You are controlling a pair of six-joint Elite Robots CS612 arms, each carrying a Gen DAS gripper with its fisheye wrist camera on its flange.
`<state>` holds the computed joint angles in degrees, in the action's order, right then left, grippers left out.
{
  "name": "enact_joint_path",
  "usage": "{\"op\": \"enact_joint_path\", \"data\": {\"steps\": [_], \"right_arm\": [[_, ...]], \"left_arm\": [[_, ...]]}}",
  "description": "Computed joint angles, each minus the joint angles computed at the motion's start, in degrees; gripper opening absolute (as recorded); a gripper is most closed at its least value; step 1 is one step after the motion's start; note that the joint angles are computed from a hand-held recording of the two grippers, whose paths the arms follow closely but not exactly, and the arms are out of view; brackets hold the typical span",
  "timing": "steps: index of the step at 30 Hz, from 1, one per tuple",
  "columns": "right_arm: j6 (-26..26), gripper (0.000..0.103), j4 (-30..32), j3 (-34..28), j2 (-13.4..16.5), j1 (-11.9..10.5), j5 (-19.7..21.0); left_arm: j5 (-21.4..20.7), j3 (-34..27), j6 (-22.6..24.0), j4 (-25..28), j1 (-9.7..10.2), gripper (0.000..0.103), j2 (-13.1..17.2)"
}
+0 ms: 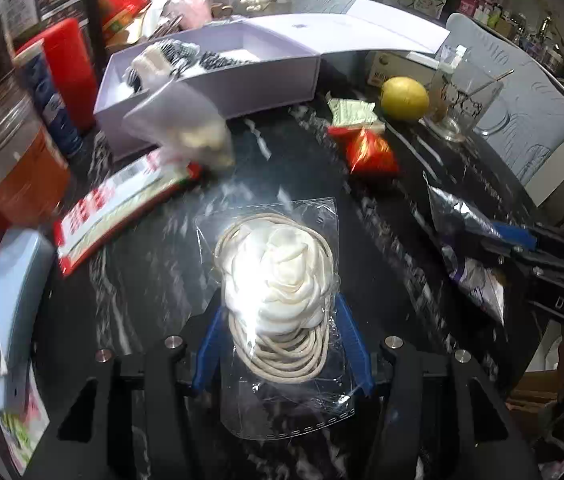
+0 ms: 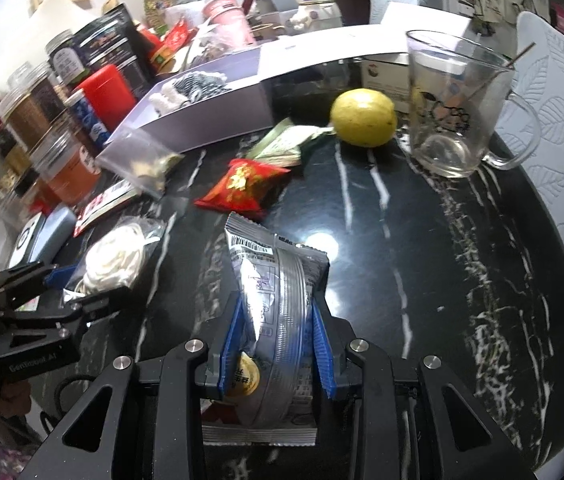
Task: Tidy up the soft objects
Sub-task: 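Lift the silver snack bag and the cord bag toward the box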
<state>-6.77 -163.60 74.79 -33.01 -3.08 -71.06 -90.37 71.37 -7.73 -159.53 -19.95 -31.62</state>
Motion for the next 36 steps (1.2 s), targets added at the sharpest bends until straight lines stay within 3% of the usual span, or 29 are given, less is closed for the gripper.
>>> {"op": "enact_joint_path", "data": {"steps": [7, 10, 14, 20, 24, 25, 27, 29, 36], "right_arm": [[-1.79, 0.033, 0.65, 0.07, -0.13, 0.85, 0.27], [-1.79, 0.033, 0.29, 0.08, -0.1, 1.08, -1.03], [-2.17, 0.039, 0.38, 0.0, -0.08, 1.43, -2.89], [-0.27, 0.052, 3.13, -0.55, 0.22, 1.33, -3.14], [-0.51, 0.053, 1.95, 0.36, 0.02, 1.31, -3.62], [-0.57, 0.053, 1.63, 0.48, 0.02, 1.32, -3.67], [-0.64, 0.052, 1.22, 0.54, 0.06, 1.34, -3.82], [-0.79, 0.038, 0.69, 0.62, 0.13, 1.27, -3.33], [0.05, 0.036, 0.26, 0.69, 0.25, 0.88, -0.28]], "left_arm": [[0.65, 0.88, -0.02, -0.28, 0.0, 0.053, -0.02], [1.52, 0.51, -0.13, -0.25, -0.26, 0.062, 0.33], [3.17, 0.05, 0.37, -0.94, -0.63, 0.071, 0.83], [3.55, -0.77, 0.18, -2.37, -0.58, 0.072, 1.58], [3.92, -1.01, -0.19, -3.47, -0.57, 0.072, 1.96], [4.07, -1.02, -0.27, -3.94, -0.59, 0.071, 2.07], [4.22, -0.89, -0.08, -5.18, -0.58, 0.055, 2.18], [3.19, -1.03, 0.97, -5.57, -0.44, 0.051, 2.29], [0.32, -0.46, -0.45, -6.03, 0.12, 0.048, 1.77]]}}
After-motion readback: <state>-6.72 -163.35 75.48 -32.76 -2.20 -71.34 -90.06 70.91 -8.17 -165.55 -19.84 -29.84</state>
